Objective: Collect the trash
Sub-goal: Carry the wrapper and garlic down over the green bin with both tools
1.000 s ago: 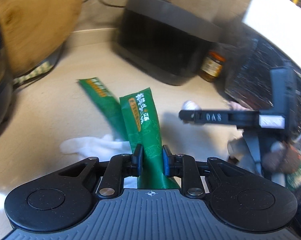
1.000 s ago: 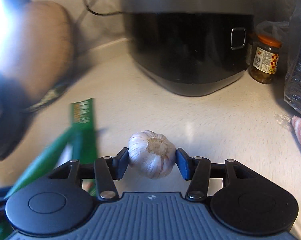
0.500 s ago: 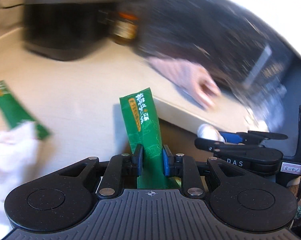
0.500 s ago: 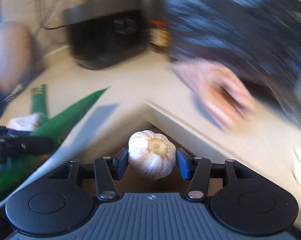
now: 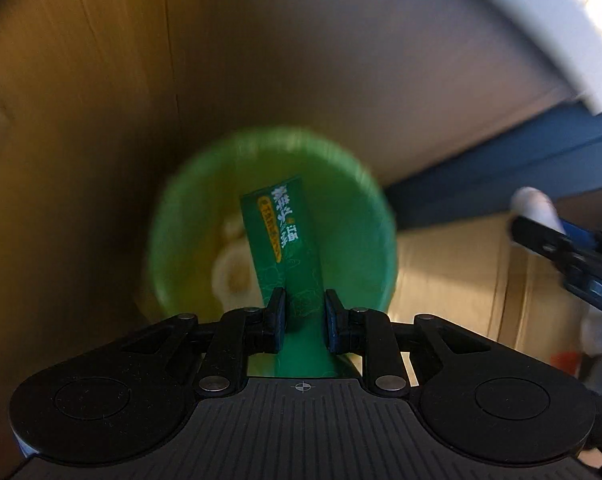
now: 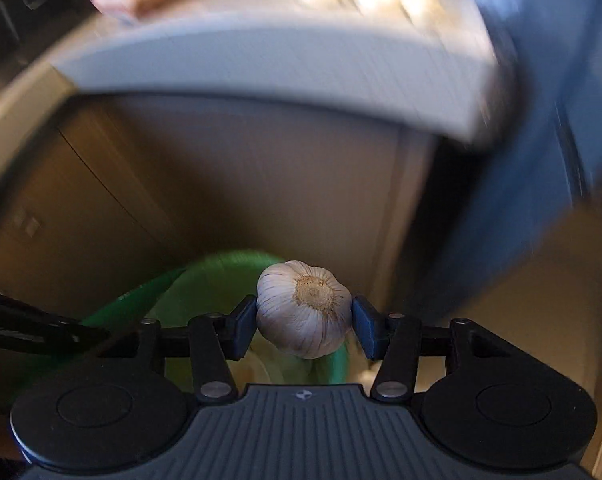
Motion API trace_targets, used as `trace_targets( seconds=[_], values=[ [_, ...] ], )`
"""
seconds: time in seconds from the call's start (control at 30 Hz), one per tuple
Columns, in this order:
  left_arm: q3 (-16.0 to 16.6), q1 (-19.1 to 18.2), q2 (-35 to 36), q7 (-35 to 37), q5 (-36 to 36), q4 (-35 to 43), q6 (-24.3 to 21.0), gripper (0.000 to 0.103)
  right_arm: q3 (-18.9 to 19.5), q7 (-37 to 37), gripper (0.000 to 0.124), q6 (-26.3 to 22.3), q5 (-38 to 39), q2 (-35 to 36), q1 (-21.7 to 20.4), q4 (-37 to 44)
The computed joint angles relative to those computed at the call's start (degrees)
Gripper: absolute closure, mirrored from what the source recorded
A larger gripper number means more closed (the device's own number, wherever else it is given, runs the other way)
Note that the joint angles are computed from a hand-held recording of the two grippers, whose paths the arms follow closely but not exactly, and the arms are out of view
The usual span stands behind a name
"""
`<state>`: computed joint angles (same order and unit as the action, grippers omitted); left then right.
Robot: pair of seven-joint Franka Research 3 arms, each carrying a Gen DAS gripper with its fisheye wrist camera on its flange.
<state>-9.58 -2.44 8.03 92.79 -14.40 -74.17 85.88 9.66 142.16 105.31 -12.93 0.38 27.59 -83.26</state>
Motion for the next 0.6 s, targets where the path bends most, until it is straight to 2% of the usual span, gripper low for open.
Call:
trace_targets(
  seconds=[0.1,0.2,0.27,0.37,0.4,0.53,0.6],
  values=[
    [-0.46,-0.96,1.05,-3.63,0.74,-3.33,-1.24,0.079,-0.37,-0.29,0.073,1.69,4.85,-3.76,-0.88,-7.00],
    [-0.81,-1.83,2.79,-6.86,1.50,-5.44,-0.31,0.079,-0.12,-1.63,0.073,2.94,8.53,-6.29,-1.77,-11.78],
    [-0.91,-2.41,3.77,-9.11,2.99,-6.61,1.75,0.079,0.01,-3.39,0.073,3.60,10.73,-7.51,-2.30,-14.23],
    [-1.19,-2.81,2.71,-9.05,4.37,-11.33,8.14,0.079,0.29,-6.11,0.073,4.01,12.52,-8.76,-2.95,-16.79],
    [-1.12,-2.72,2.78,-9.60,4.11,-12.15,8.89,0.079,0.46,-6.81,0.073,3.92,12.54,-8.88,-3.13,-17.16],
    [-0.80,-2.27,6.34,-14.57,4.08,-10.25,3.87,0.079,1.10,-7.34,0.073,4.58,13.18,-10.40,-3.75,-19.52],
    [-0.88,-1.70,6.28,-14.61,3.59,-11.52,3.49,0.078,1.25,-7.67,0.073,4.28,13.12,-10.47,-3.96,-19.63]
  ],
)
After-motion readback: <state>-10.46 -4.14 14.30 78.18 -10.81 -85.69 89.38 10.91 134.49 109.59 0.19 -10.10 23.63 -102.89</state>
